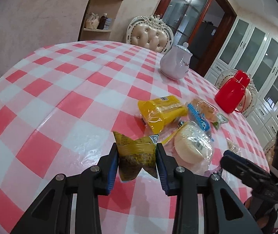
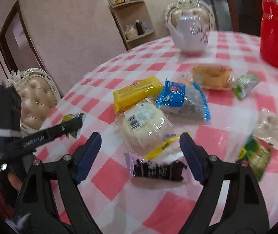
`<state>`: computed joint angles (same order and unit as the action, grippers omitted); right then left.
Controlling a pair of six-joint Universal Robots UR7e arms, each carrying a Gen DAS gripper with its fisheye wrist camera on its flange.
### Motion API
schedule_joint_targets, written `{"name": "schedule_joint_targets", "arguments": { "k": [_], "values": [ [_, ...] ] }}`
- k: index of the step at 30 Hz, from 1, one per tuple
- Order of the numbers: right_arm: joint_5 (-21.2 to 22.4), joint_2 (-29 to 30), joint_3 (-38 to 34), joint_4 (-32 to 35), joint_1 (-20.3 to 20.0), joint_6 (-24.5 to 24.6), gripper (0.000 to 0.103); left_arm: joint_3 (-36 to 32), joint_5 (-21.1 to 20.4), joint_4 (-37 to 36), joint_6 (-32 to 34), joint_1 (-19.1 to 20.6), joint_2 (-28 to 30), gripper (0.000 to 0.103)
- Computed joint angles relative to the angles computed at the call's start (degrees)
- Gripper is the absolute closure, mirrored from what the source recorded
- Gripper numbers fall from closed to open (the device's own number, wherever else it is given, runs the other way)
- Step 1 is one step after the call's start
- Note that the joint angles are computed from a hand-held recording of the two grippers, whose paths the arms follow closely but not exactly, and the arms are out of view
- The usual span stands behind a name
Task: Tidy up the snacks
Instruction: 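Grasp the purple-and-black chocolate packet with the right tool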
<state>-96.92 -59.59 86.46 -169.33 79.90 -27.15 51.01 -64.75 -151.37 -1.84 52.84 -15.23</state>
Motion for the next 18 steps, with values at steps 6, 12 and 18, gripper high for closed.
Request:
{"name": "schedule_joint_targets", "arguments": {
  "k": [6,12,18],
  "values": [
    [0.7,-2.0,-2.6,17.0,-1.3,2.8,0.019,-0.5,1.5,-1.0,0.4,0.1,0.3,0.065],
    [-6.5,-4.0,2.9,11.7,1.0,-4.0,0.019,-1.6,1.3,0.7,-0.4,0.4,0.8,0.065],
    [-12.0,-1.2,1.7,8.8,2.0,-5.5,0.019,-2.1,1.6,1.3,-0.4,0.5,1.1,0.065]
  ]
}}
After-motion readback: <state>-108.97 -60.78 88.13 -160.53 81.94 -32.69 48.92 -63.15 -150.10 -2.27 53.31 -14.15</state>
